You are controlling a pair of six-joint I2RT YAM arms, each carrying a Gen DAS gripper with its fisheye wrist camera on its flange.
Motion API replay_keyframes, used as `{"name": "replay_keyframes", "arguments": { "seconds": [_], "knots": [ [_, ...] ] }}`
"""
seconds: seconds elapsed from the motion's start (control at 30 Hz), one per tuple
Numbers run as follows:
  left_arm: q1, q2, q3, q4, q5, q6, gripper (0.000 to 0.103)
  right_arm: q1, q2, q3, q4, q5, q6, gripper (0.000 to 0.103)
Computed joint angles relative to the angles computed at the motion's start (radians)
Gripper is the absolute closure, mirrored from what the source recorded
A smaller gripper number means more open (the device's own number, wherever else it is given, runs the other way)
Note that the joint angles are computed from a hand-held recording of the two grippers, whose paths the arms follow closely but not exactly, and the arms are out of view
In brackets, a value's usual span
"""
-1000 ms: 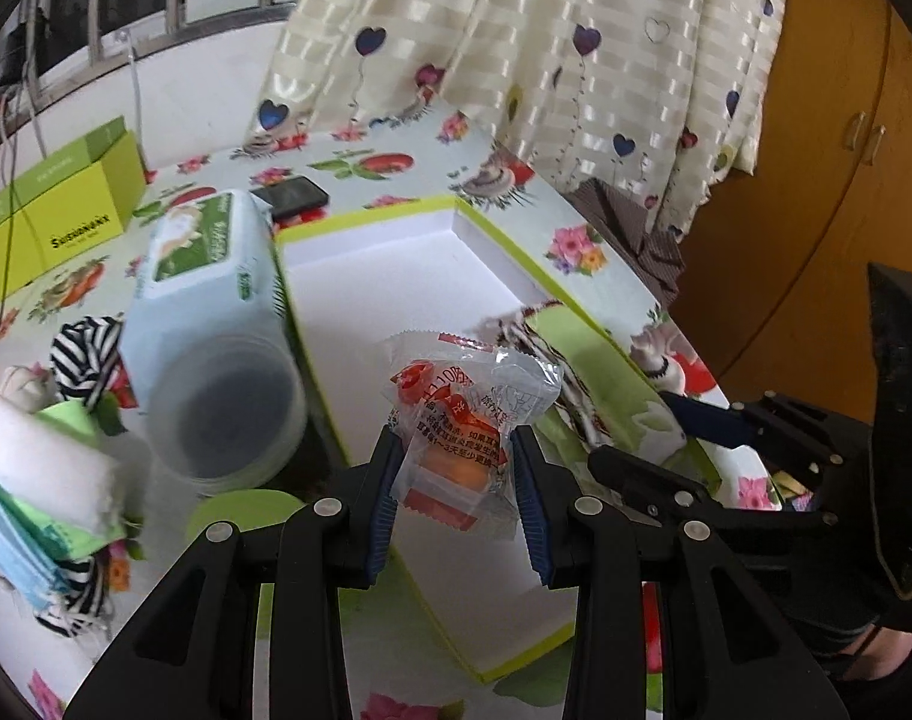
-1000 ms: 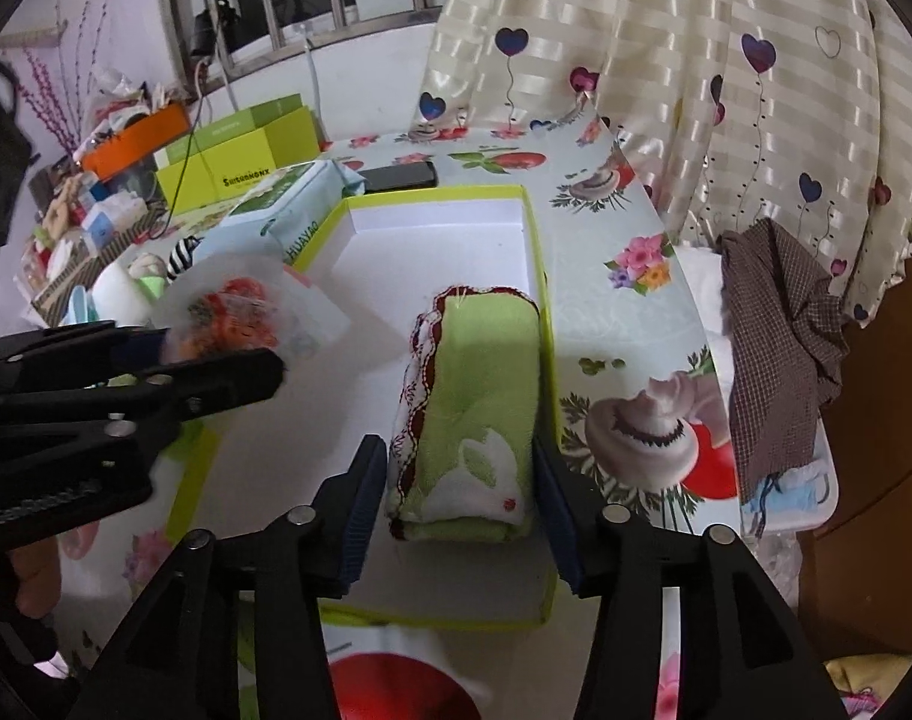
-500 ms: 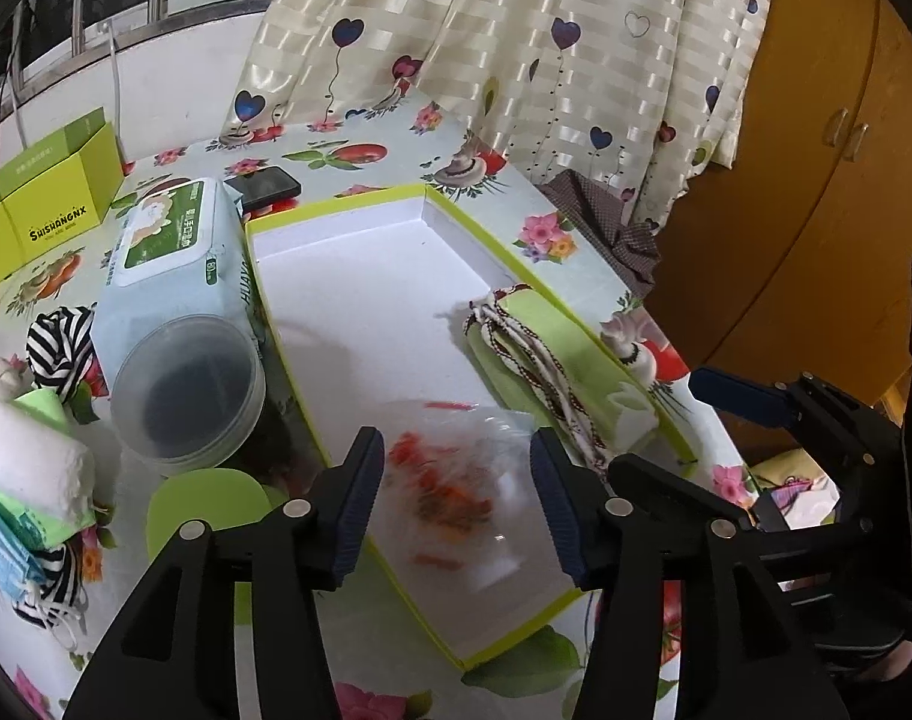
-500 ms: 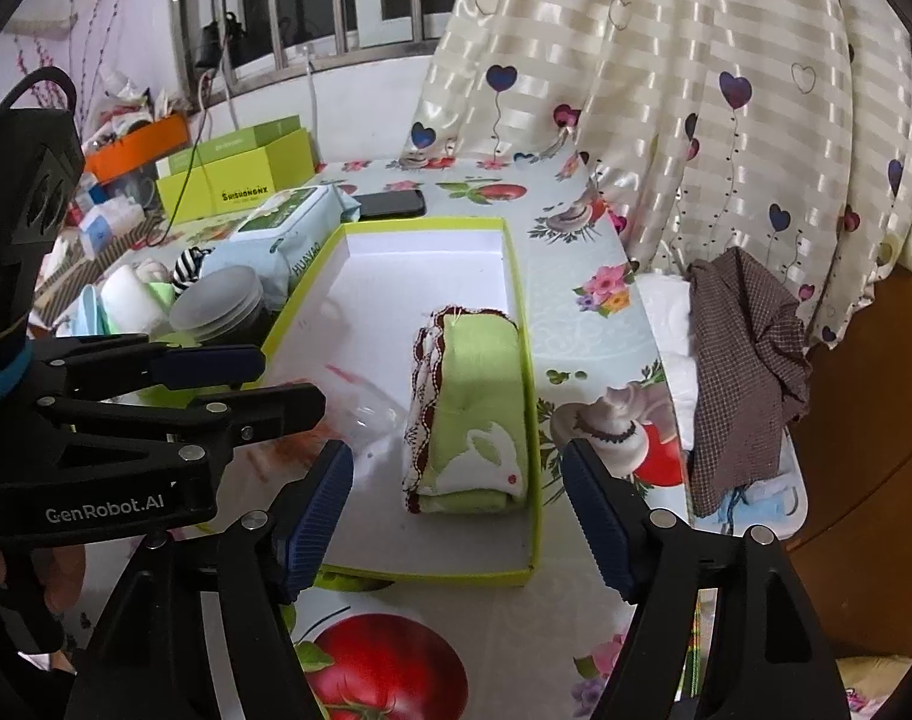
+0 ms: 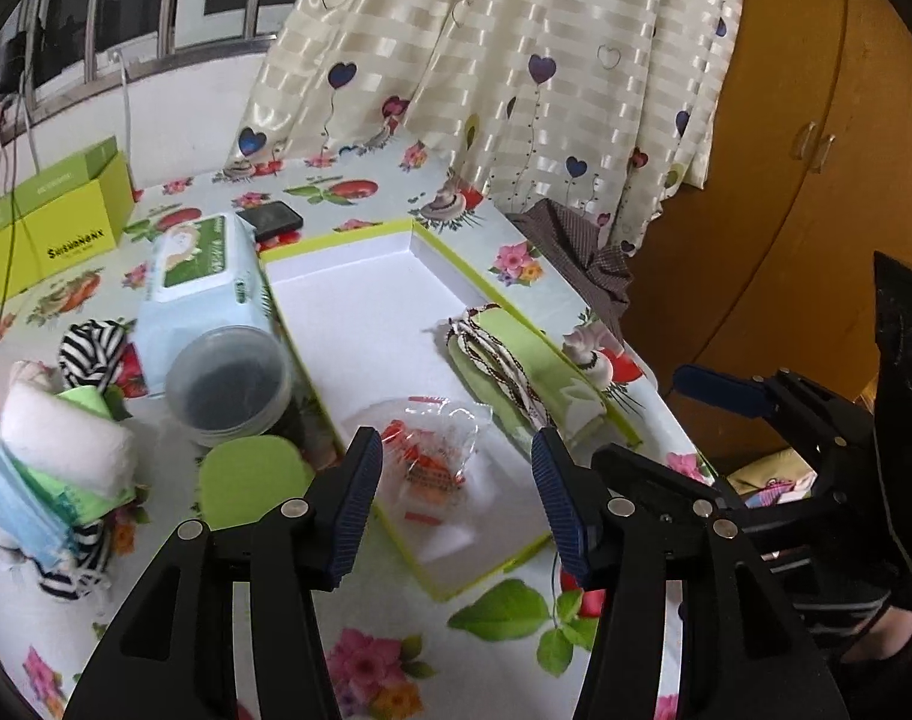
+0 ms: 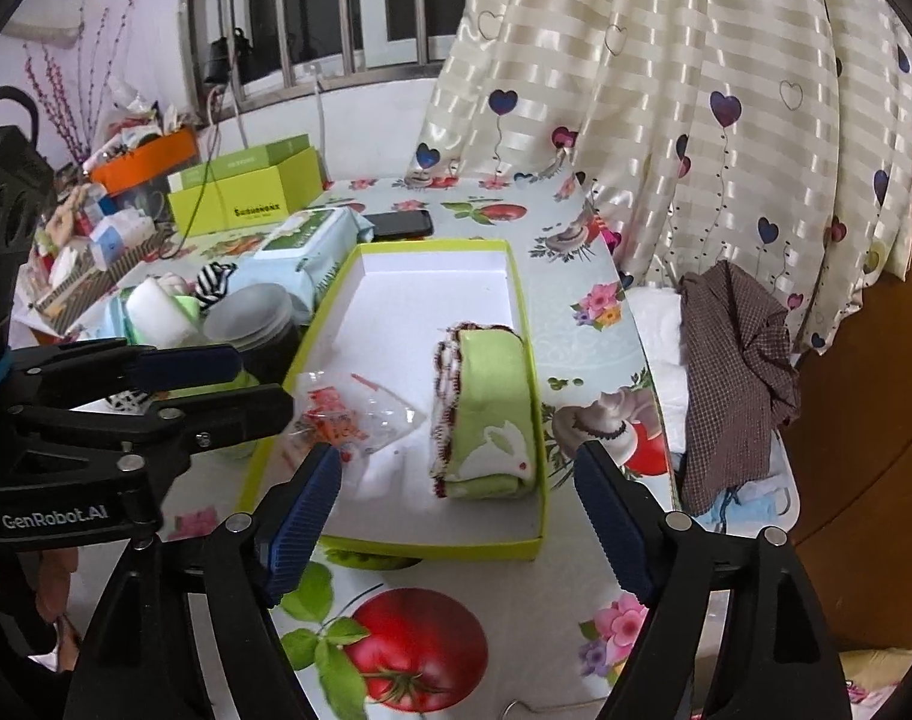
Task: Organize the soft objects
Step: 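Open both grippers to release the towel and snack bag in the box, then move both grippers back toward the masks and white towel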
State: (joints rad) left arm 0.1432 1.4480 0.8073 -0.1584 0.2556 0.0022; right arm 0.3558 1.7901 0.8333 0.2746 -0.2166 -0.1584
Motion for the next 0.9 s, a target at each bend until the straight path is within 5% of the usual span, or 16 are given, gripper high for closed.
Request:
{"name": "replay_keyframes", "arguments": {
  "seconds": [0.9],
  "knots": [
    [0.473, -0.410, -0.231, -0.159, 0.242, 0.186, 0.050, 0.291, -0.202, -0.123, -0.034, 0.082, -0.008, 0.022]
  ]
}}
